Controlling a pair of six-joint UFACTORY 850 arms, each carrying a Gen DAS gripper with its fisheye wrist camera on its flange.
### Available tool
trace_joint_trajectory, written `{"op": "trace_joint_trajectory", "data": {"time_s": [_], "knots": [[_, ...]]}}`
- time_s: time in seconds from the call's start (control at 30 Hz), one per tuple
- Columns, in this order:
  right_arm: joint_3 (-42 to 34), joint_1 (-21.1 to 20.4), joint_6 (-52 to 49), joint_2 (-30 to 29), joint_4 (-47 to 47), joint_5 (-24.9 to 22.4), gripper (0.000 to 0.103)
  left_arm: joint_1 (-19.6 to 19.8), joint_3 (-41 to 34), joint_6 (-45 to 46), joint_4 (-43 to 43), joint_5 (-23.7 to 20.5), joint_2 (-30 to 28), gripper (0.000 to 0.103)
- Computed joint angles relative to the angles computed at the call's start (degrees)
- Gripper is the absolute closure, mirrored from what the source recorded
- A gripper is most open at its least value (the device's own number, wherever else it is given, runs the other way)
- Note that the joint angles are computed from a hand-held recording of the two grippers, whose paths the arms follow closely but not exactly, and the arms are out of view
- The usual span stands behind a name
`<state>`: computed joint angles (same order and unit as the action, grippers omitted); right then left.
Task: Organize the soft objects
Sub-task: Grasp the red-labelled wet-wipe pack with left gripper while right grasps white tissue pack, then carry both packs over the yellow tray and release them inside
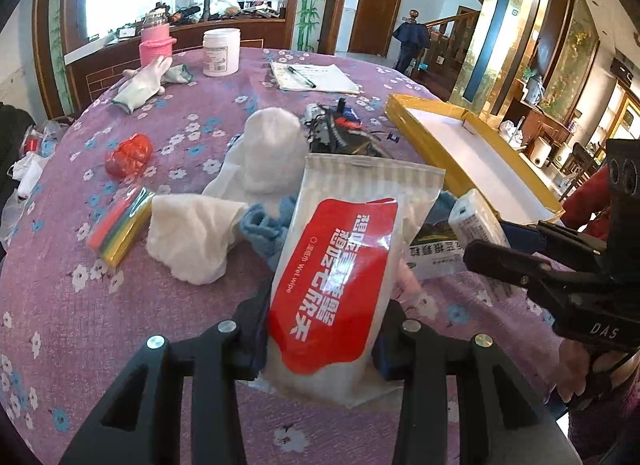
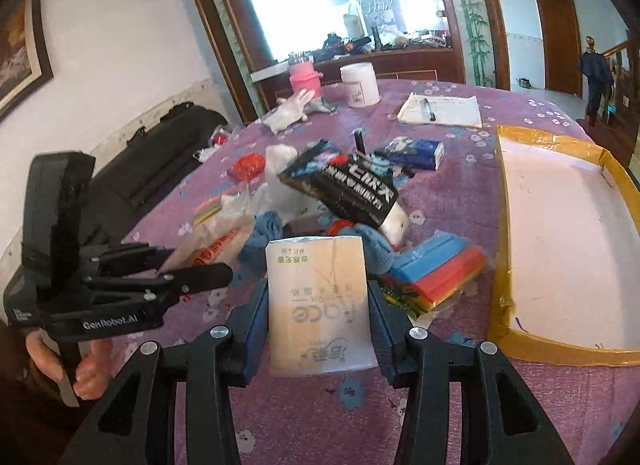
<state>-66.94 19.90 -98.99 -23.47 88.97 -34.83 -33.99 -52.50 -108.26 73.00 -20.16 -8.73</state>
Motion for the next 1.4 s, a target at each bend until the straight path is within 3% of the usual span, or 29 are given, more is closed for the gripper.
{"op": "trace_joint_trajectory", "data": {"time_s": [0.43, 0.77, 1.17, 1.4], "knots": [[-0.03, -3.07, -2.52, 2.34, 5.88, -1.22, 0.054, -1.44, -4.88, 7.18, -3.85, -2.12, -1.09, 0.064], [-0.66, -6.11, -1.51, 2.10, 7.44, -1.21, 0.054, -1.91, -12.19, 18.59, -12.88, -2.39, -5.52, 0.064], [-5.16, -10.56, 2.79, -0.14, 8.10, 0.41, 0.054, -1.44, -26.40, 37.51, -30.53, -3.46, -15.10, 0.064], [-14.54, -12.38, 14.10, -5.34, 1.54, 3.39, 0.054, -0.42, -43.00, 52.84, -43.00, -8.26, -25.65, 0.064]]}}
